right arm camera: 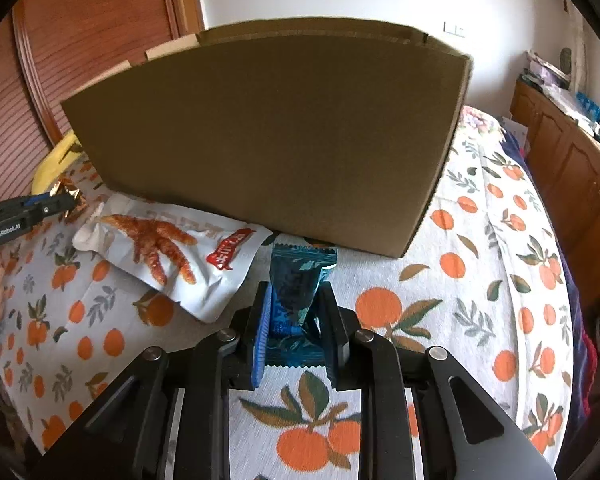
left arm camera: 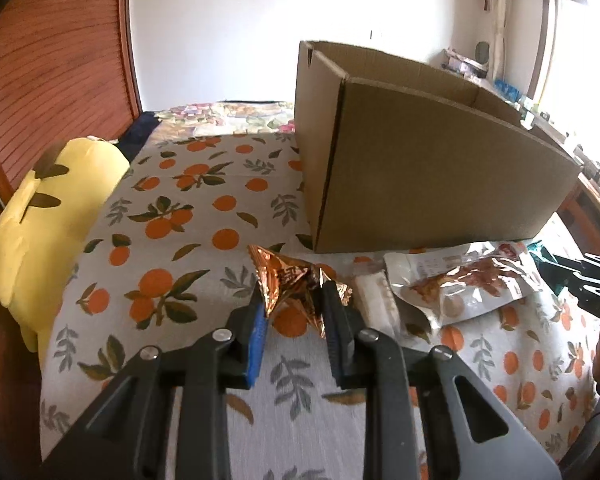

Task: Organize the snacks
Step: 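Close the left tool on the copper foil candy while the right tool grasps the teal wrapper, then lift both held snacks and carry them over the box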

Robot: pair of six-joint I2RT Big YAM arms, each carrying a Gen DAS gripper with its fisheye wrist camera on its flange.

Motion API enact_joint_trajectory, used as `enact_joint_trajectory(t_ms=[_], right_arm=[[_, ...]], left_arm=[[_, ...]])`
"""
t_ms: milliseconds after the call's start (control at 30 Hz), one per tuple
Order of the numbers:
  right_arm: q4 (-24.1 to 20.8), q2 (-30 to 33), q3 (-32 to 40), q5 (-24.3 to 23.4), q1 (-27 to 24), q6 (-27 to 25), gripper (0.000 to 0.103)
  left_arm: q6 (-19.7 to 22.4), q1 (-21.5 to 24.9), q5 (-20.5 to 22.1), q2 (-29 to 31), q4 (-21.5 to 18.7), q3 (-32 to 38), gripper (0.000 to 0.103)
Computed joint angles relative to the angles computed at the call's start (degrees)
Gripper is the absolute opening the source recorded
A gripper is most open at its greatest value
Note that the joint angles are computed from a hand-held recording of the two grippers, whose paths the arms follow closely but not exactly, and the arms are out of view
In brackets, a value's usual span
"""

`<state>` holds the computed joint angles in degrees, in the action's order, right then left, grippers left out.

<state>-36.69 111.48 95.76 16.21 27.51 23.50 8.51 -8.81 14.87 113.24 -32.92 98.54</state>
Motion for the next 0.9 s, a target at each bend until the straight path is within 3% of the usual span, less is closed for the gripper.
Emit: enact_joint_trajectory(t_ms=[367, 900], right_arm=[[3.1, -5.9, -5.6, 2.1, 1.7, 1.3, 0.021], [5.1, -10.3, -11.8, 3.2, 2.6, 4.1, 0.021]], left_arm=[[1.1, -0.9, 0.2, -6.2, 3.9, -6.1, 0.024], [2.1, -3.3, 0.6, -10.4, 6.4, -10.4, 0.025]])
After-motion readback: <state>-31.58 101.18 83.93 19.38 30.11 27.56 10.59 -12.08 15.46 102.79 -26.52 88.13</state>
